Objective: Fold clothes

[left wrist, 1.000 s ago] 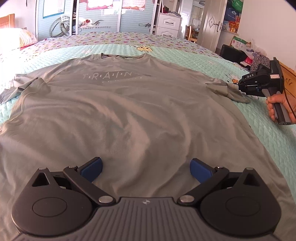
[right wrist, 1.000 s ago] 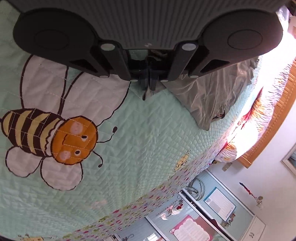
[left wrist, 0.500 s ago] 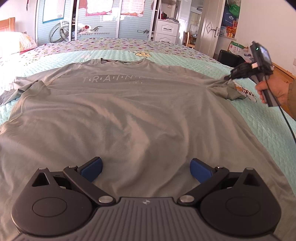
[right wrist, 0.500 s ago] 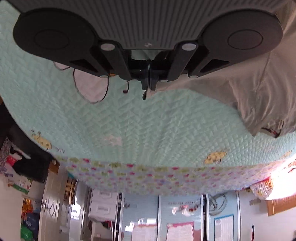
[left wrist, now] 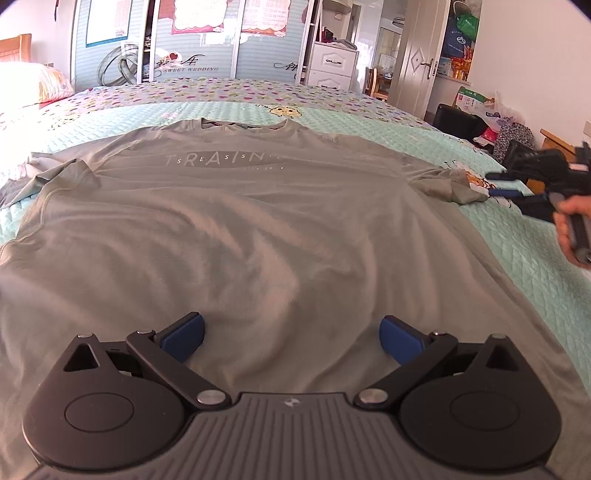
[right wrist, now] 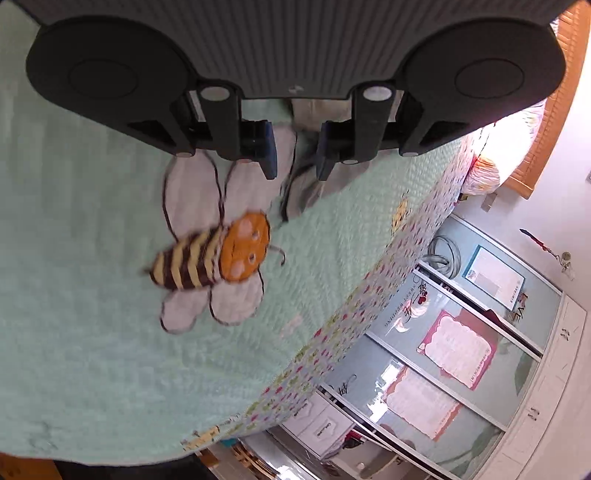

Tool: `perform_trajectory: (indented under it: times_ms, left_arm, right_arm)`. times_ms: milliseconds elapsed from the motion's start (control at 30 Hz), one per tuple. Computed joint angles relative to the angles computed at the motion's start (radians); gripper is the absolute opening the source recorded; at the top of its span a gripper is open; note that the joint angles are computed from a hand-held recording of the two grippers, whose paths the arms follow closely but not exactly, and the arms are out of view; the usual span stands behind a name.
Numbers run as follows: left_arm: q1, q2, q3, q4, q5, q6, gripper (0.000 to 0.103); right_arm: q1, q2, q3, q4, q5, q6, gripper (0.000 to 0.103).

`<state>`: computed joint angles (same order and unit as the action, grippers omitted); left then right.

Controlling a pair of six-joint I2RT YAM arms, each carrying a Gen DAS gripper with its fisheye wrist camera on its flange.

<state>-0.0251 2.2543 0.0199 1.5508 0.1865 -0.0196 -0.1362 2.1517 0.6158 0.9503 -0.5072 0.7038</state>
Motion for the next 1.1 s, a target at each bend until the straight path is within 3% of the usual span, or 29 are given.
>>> perform_trajectory:
  times_ms: [167,333,400,467,500,700,867,1000,1067,1100]
  left_arm:
    - [-0.008,-0.003,-0.001,-0.002,-0.01,-0.001,0.103]
    - [-0.007,-0.003,0.0,-0.003,-0.011,-0.001,0.103]
    - [-0.004,-0.004,0.0,-0.004,-0.007,0.001,0.103]
    - [-0.005,-0.007,0.001,-0.008,-0.008,0.0,0.103]
    - [-0.005,-0.009,0.002,-0.01,-0.009,0.0,0.103]
    - [0.002,-0.005,-0.001,-0.002,-0.001,0.0,0.103]
    - [0.004,-0.008,-0.002,-0.005,0.002,0.001,0.103]
    - [0.003,-0.007,-0.004,-0.002,-0.001,0.003,0.103]
    - [0.003,-0.009,-0.004,-0.003,0.0,0.003,0.103]
    - [0.002,-0.008,-0.004,-0.003,-0.001,0.002,0.103]
  right_arm:
    - [0.047,0.016,-0.099,0.106,-0.034,0.166,0.042]
    - [0.109,0.091,-0.036,0.174,0.074,0.283,0.042]
    - [0.129,0.097,0.0,0.141,0.116,0.302,0.036]
    - [0.145,0.079,0.019,0.068,0.154,0.287,0.005]
    - [0.148,0.068,0.012,0.057,0.167,0.272,0.001]
    - [0.135,-0.023,-0.137,0.129,0.313,0.217,0.0]
    - [0.072,0.027,-0.093,0.098,0.257,0.122,0.0]
    - [0.098,0.005,-0.166,0.223,0.14,0.174,0.01]
    - [0.136,0.002,-0.155,0.182,0.124,0.197,0.038]
    - [0.151,0.007,-0.143,0.163,0.129,0.204,0.04]
